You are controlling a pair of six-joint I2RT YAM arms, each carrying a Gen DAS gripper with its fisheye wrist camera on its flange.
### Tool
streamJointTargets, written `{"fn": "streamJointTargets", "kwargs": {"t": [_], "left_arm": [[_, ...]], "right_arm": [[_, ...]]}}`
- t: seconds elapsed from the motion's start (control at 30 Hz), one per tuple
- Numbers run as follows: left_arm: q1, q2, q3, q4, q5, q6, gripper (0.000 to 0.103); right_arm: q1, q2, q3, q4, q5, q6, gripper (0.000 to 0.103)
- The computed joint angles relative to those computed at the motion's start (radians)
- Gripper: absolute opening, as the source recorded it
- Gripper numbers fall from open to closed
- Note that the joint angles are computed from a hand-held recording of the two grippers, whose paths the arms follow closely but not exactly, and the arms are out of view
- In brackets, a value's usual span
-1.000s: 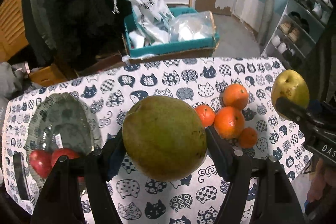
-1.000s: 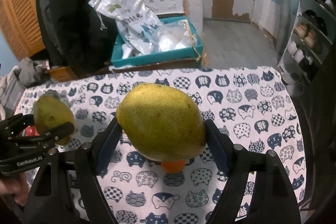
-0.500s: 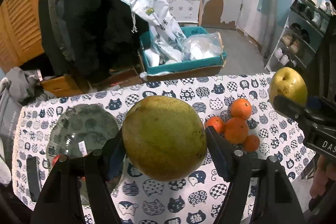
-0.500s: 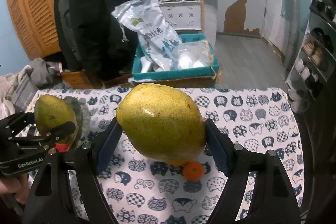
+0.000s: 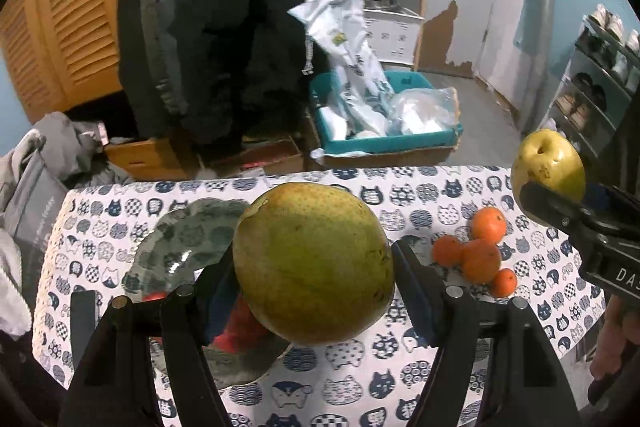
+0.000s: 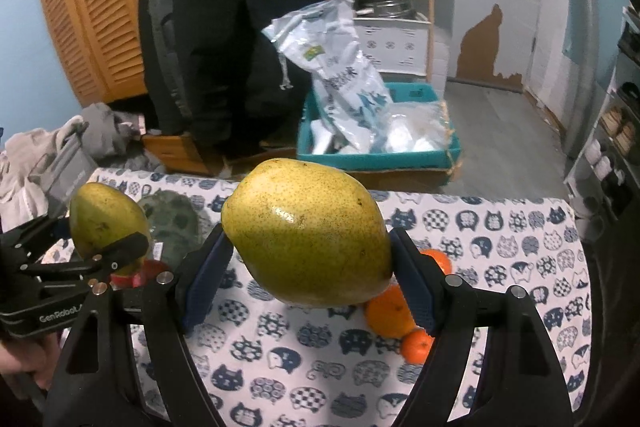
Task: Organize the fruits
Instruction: 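Carry the mango in the left tool to the bowl while the right tool carries the pear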
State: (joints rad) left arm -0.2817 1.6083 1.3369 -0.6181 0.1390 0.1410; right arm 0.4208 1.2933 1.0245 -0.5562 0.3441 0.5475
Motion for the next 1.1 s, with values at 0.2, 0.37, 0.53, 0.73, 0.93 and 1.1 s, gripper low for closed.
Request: {"fn": "streamJointTargets", "kwargs": {"t": [0.2,0.37,0.53,0.73,0.93,1.1], "left_arm": [[0.076,0.014,0.013,0.004,0.015,0.022,0.073],[0.143,0.041,0.045,0.002,0.029,0.041,0.074],[0.208,0.079,0.088,-0.011,0.046,0.059,0.074],[0.263,0.12,0.121,-0.021,0.062,0.085,0.074],[0.308,0.181,0.17,-0.042,0.073,0.092,0.074],[0.327,0.241,0.204,-0.048,0.065,0.103,0.074]], "right_arm": [[0.042,0.097,0.084,0.014,0.001,-0.003,0.079],[0.065,0.184,0.167,0.021,-0.006,-0.007,0.079],[0.088,0.276,0.257,0.024,-0.017,-0.015,0.079],[0.112,0.386,0.366,0.025,-0.04,-0.023,0.079],[0.13,0.483,0.455,0.019,-0.068,-0.025,0.079],[0.13,0.559,0.515,0.023,-0.11,-0.017,0.079]]}}
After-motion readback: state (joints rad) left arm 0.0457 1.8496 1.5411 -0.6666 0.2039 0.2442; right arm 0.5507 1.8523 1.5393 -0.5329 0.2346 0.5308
